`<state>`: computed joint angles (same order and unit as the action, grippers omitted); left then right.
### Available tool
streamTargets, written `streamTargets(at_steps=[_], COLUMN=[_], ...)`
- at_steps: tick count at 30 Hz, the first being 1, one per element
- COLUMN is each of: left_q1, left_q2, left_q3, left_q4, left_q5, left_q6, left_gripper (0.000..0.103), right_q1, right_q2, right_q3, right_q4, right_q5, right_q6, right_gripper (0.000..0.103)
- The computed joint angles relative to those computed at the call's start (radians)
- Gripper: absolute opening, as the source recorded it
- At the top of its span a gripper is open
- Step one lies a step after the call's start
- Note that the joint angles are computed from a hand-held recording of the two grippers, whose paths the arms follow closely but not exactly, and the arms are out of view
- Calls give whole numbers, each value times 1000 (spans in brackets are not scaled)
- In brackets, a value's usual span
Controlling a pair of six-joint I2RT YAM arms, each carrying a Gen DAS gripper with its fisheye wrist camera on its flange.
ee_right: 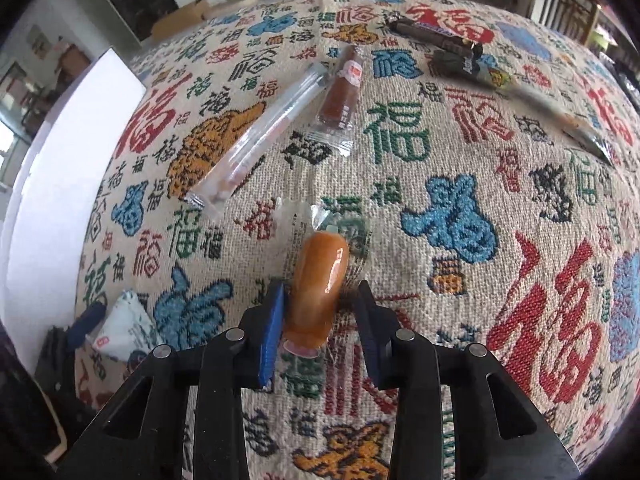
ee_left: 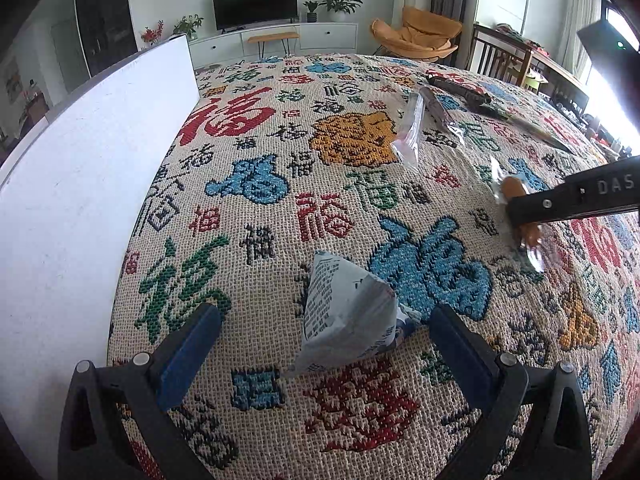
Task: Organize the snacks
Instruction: 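Grasp the white packet with the left gripper while the right gripper grasps the orange sausage, then carry the white packet and orange sausage into the white box and open both grippers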
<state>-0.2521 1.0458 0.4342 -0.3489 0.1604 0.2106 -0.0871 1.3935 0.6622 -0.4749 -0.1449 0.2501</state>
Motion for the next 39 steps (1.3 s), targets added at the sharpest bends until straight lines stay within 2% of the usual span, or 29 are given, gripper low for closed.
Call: streamTargets(at_steps=[4, 6, 9, 10, 11, 14, 18, 19, 21, 22, 23, 26, 27, 31, 33, 35, 37, 39], left_q1=[0, 0, 25, 43, 69, 143, 77, 59, 16, -11, -10, 110, 140, 276, 375, 504, 654, 812], left_q2=[-1, -1, 36, 58, 69, 59, 24, 30, 57, 27, 20, 16, -7, -74, -80, -52, 14, 115], left_q3=[0, 0, 50, 82, 108, 149, 138, 135, 130, 108, 104, 125, 128, 188, 268, 396, 548, 723], left_q4=[-1, -3, -80, -126, -172, -276, -264, -251, -220, -181, -170, -221, -241, -379, -502, -657, -814, -951], left_q5=[1, 3, 46, 67, 100, 214, 173, 165, 136, 79, 72, 232, 259, 394, 492, 598, 681, 722], left_q6=[0, 3, 83, 115, 142, 199, 167, 151, 109, 81, 74, 91, 96, 134, 187, 283, 424, 567], left_gripper=[103, 103, 103, 103, 102, 102, 100, 94, 74, 49, 48, 47, 47, 47, 47, 47, 47, 47], right_q1=[-142, -179, -247, -252, -260, -224, -139, -103, -48, -44, -52, -121, -144, -236, -252, -235, -103, 62], right_q2=[-58, -84, -80, -71, -54, -13, 34, 37, 31, 22, 5, -105, -150, -246, -262, -300, -313, -331], right_q3=[17, 30, 44, 41, 41, 40, 40, 45, 51, 50, 48, 26, 24, 47, 80, 110, 155, 236], right_q4=[-141, -191, -245, -239, -235, -187, -131, -132, -151, -161, -175, -241, -268, -375, -412, -444, -410, -397], right_q5=[-62, -75, -142, -151, -163, -137, -73, -30, 45, 37, 16, -43, -58, -142, -180, -239, -278, -297], right_q6=[-169, -211, -230, -218, -216, -171, -138, -137, -151, -166, -176, -223, -244, -322, -329, -290, -164, -37], right_gripper=[29, 27, 36, 47, 51, 54, 64, 59, 50, 46, 44, 41, 32, 32, 32, 32, 32, 32])
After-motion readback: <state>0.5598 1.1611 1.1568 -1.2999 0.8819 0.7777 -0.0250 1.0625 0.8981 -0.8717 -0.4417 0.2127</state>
